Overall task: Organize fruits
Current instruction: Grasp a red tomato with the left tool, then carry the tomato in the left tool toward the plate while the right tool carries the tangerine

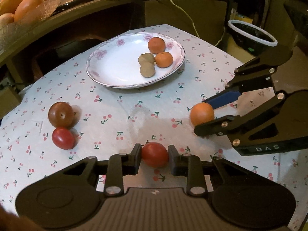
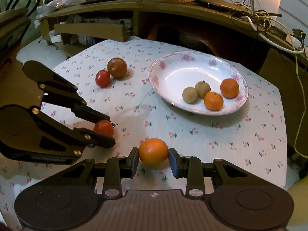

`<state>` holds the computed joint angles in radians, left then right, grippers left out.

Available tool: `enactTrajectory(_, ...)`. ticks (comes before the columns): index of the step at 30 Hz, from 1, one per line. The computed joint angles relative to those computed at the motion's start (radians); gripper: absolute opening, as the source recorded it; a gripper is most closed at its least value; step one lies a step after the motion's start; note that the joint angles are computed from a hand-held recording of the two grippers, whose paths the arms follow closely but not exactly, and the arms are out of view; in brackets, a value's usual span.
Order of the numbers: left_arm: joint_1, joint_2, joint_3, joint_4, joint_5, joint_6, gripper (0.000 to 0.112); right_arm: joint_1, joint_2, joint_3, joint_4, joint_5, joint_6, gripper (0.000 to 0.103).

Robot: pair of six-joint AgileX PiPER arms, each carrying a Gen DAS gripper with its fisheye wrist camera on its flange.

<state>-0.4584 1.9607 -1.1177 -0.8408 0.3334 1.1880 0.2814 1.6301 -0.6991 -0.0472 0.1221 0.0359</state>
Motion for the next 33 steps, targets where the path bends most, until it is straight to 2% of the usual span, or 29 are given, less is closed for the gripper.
enactTrajectory(3, -0.008, -0.002, 0.008, 0.018, -0.020, -0.041, 0.038, -0.013, 0.002, 0.004, 0.124, 0.010, -0.140, 0.034)
enactTrajectory(6, -0.013, -0.006, 0.021, 0.016, -0.052, -0.051, 0.045, -0.030, 0.003, 0.011, 0.204, 0.005, -0.218, 0.034)
enactTrajectory(9, -0.015, -0.005, 0.026, 0.025, -0.073, -0.076, 0.052, -0.048, 0.003, 0.013, 0.260, 0.010, -0.268, 0.043)
enactTrajectory(13, -0.015, -0.008, 0.034, 0.036, -0.084, -0.111, 0.056, -0.066, -0.001, 0.018, 0.384, 0.008, -0.388, 0.044)
enactTrajectory(17, -0.019, -0.017, 0.047, 0.056, -0.087, -0.145, 0.057, -0.064, -0.002, 0.016, 0.360, 0.002, -0.369, 0.045)
enactTrajectory(21, -0.020, -0.022, 0.048, 0.125, -0.082, -0.247, 0.057, -0.066, 0.000, 0.009, 0.359, 0.001, -0.365, 0.047)
enactTrajectory(24, -0.020, -0.037, 0.065, 0.154, -0.094, -0.291, 0.057, -0.069, 0.011, -0.004, 0.411, 0.012, -0.409, 0.047)
enactTrajectory(33, -0.021, -0.033, 0.061, 0.219, -0.087, -0.419, 0.057, -0.064, 0.028, -0.019, 0.409, 0.014, -0.395, 0.048)
